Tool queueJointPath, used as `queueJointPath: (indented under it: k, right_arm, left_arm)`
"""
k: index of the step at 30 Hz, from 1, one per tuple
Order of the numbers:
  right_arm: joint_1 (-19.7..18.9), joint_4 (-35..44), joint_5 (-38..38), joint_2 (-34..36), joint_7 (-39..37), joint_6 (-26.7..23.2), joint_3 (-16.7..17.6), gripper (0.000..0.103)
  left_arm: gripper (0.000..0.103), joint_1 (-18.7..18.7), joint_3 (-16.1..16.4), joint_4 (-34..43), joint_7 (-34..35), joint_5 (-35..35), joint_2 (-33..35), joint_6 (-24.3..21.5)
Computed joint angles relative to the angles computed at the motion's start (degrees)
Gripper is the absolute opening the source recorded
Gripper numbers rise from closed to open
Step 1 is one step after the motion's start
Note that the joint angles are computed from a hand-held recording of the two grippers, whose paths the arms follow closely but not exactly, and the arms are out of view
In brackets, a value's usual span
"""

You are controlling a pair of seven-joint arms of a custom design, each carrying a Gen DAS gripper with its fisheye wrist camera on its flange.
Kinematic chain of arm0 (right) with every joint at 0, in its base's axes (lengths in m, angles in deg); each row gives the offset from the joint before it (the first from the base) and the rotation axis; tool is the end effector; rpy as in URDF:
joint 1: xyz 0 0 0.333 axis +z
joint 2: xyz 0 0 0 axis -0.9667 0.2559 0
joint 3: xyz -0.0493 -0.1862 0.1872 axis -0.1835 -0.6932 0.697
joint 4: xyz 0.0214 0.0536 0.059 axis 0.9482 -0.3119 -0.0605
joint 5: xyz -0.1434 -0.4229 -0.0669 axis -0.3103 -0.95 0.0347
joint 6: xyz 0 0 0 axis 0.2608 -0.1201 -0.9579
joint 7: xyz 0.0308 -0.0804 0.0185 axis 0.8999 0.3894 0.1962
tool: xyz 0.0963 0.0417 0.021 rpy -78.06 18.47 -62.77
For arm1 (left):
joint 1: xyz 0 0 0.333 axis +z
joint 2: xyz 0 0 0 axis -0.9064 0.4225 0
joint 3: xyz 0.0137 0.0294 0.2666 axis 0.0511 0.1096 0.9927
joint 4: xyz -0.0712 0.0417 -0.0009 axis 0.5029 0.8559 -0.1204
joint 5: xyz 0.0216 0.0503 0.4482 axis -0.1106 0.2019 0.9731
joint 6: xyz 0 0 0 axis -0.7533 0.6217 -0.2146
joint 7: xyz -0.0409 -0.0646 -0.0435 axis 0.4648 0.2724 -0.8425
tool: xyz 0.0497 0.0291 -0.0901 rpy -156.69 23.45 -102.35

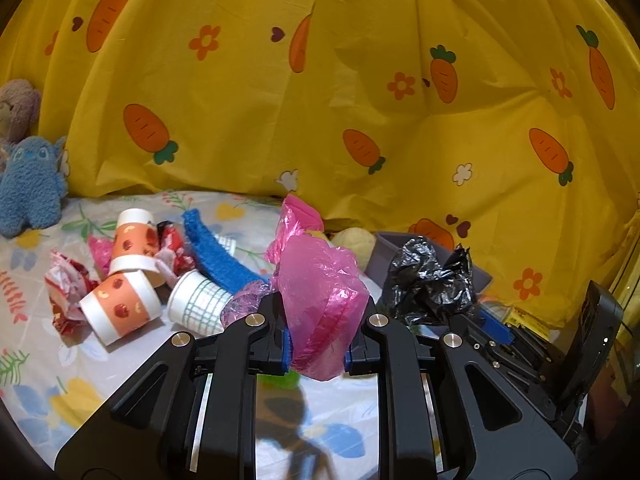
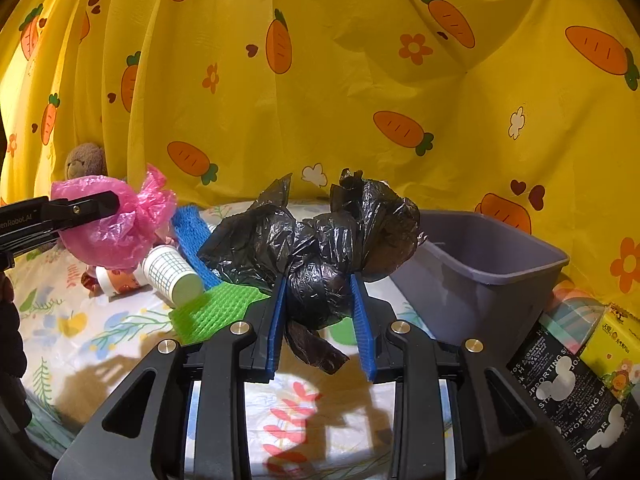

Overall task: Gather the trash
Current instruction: 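Carry both held bags over the grey bin with both tools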

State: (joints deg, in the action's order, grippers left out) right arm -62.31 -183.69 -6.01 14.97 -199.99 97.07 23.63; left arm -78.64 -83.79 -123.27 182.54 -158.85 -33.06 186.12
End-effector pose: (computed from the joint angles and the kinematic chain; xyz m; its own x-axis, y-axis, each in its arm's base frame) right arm 0.4283 0.2822 0.4660 -0.1841 -0.9823 -0.0349 -0.3307 0.0954 -0.9389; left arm 0.5269 -0.0947 0.5149 -0.5934 -0.7609 0.2626 -0.4385 0.0320 -0.8982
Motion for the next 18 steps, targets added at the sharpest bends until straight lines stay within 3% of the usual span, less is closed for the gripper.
queueJointPath:
  k: [10, 18]
  right_arm:
    - [-4.59, -4.19, -2.04, -7.08, 4.19, -7.44, -0.84, 0.031]
    - [-7.84, -4.29, -1.14, -6.51, 5.11, -10.39, -2.68, 0.032]
  left_arm:
    - [0.016, -3.45, -4.83, 13.39, 0.47, -0.06, 10.54, -6.31]
    - [0.016, -2.50, -10.67, 27.88, -4.54, 3.79, 24.73, -9.97]
